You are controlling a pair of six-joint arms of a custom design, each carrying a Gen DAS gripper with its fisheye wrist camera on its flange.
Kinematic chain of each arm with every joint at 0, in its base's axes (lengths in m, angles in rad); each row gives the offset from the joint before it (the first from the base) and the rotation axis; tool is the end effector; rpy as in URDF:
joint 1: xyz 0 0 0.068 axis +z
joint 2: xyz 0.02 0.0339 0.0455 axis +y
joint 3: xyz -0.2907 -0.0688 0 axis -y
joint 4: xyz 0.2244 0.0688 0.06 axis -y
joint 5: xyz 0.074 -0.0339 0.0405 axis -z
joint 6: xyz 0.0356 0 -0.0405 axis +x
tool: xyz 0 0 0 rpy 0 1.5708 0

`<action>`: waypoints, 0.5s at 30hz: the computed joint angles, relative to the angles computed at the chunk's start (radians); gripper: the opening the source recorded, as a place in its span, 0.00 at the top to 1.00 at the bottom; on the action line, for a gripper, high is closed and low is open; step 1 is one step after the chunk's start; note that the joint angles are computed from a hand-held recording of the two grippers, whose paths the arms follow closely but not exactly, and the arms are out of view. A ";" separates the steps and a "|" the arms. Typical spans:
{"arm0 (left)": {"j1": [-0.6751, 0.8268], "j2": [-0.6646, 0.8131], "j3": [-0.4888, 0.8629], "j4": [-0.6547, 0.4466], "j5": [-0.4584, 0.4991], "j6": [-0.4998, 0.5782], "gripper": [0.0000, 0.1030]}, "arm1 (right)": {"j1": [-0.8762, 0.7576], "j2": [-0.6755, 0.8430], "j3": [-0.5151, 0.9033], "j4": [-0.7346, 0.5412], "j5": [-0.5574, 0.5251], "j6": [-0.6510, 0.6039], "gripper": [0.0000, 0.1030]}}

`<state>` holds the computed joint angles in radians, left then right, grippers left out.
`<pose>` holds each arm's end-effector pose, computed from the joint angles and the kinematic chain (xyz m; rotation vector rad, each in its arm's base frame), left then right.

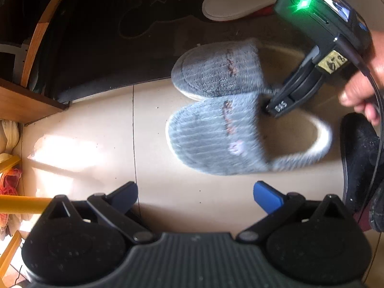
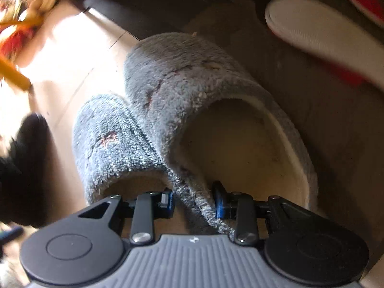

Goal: Organize scattered shoes
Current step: 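Close the right tool on the heels of both grey slippers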

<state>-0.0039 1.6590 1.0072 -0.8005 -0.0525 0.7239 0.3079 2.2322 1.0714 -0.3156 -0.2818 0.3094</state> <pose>0.2734 0.0008 0.2059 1.0797 2.8483 0.1385 0.3336 0.1165 0.0533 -0.0185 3.1033 0.4639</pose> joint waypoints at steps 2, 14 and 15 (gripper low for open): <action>-0.001 -0.003 0.002 -0.004 0.001 -0.002 0.00 | 0.017 -0.001 0.009 -0.006 0.018 -0.023 0.70; 0.024 0.005 0.022 0.020 0.000 0.003 0.00 | 0.069 -0.157 -0.235 0.347 0.181 -0.546 0.32; 0.026 0.009 0.018 0.034 -0.005 0.006 0.00 | 0.071 -0.160 -0.261 0.383 0.178 -0.551 0.32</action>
<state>0.0226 1.6676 1.0256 -0.7669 -0.0577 0.7301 0.3785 2.0717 0.8103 0.0678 -0.1034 -0.2413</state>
